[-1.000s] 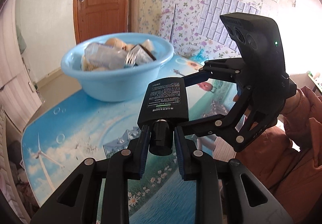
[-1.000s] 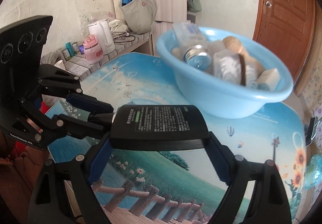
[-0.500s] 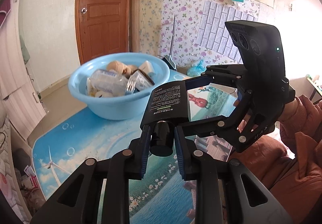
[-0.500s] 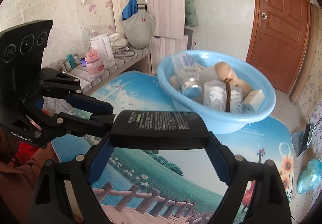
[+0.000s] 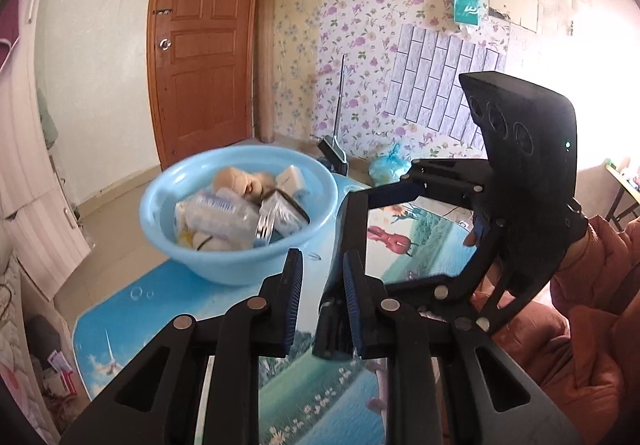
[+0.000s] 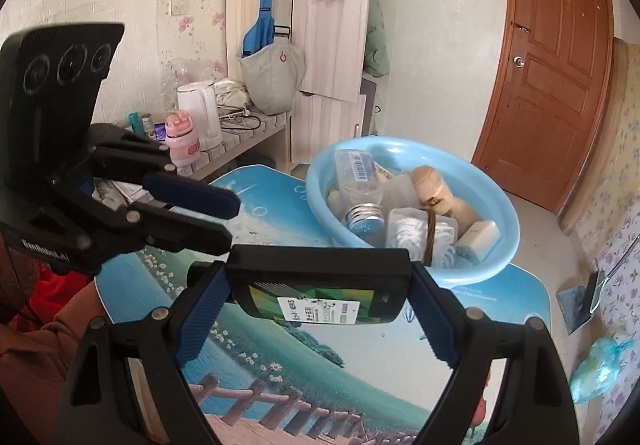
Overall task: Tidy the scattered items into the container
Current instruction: 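Lift the black bottle with both grippers and carry it over the basin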
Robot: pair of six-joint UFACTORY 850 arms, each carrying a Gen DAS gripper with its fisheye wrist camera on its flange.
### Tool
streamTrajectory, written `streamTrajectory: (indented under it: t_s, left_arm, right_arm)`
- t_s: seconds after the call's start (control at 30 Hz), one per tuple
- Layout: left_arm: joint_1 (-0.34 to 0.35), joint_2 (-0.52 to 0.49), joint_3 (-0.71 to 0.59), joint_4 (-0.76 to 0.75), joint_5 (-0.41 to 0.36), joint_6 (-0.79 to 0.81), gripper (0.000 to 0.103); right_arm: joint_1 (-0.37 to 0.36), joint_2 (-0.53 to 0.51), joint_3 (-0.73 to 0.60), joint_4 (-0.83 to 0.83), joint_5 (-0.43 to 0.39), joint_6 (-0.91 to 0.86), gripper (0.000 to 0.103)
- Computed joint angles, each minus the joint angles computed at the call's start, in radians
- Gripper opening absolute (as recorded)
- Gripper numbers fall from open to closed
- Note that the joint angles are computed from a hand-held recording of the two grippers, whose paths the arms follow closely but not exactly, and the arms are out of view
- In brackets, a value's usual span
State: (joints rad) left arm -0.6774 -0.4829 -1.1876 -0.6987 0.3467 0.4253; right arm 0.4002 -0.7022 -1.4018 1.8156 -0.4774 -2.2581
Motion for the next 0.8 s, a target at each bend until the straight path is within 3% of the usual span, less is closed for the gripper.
streamTrajectory:
  t_s: [0.43,0.8]
  left_arm:
    - [0.028,-0.008,0.001,-0.032,0.029,-0.025,0.02]
    - [0.076,-0.052,-0.072,-0.125,0.035,0.029,0.022]
  right_arm:
    - [-0.023,-0.015,-0.053,0.053,0.011,-0.002,0.088]
    - [-0.03,-0.126,-0.25,0.01,0.075,0.141,0.088]
